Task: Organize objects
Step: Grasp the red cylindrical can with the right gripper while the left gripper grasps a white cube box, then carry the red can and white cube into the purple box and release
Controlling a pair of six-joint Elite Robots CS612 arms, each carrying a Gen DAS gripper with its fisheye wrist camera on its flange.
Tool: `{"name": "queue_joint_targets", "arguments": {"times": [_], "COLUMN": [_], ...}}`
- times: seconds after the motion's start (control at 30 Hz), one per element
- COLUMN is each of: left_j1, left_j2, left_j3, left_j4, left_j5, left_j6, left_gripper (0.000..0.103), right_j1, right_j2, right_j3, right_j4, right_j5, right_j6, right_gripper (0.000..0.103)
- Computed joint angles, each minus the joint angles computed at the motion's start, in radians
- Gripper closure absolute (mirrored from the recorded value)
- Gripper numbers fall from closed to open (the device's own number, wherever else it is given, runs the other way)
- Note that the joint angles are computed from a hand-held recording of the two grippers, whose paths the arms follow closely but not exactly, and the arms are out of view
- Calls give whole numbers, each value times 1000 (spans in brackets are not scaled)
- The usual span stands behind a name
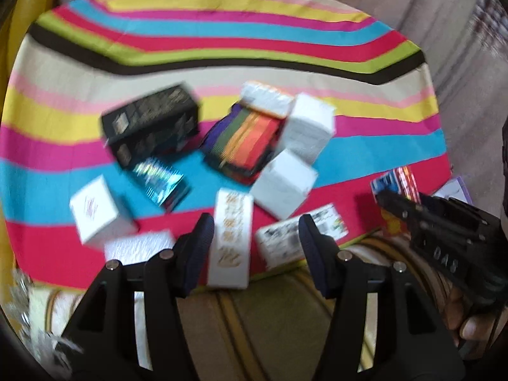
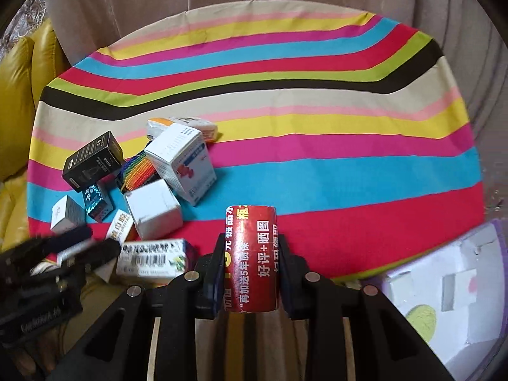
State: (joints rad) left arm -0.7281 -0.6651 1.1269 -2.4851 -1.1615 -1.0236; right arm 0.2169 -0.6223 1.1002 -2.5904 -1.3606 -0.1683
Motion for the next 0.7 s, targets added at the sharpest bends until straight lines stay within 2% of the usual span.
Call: {"name": "queue_joint_targets", "arguments": {"times": [0.07,0.2,0.3,0.37,0.4,0.43,0.57,0.7], "left_j1": [2,19,30,35,33,33,23,8], "left_j2": [19,69,97,102,101,101,94,70], "left_j3": [-38,-137,-190,-195,-194,-193,-184,-139], "left_j4": [18,105,166,157,157,159,157,88], "left_j5": [-2,-53,-75,-93,-96,-97,-49,16], "left_j6": [56,154,175,181,181,184,192,167], "left_gripper": [44,41,41,46,55,55,56,56], "right_j1": [-1,-7,-11,-10,-12,-14,-22,-30], "right_j2": [-12,-32,-39,-40,-43,-46,-55,-64], "right_j3": [21,54,67,67,72,78,94,111], "right_j4": [-17,-31,-38,-42,-47,-51,-66,-86], "right_j5": [-8,-23,-26,-31,-33,-33,-34,-36], "right_j6": [-5,-11,-6,-1,0,2,16,34], "right_gripper": [74,74,74,74,74,74,74,74]}}
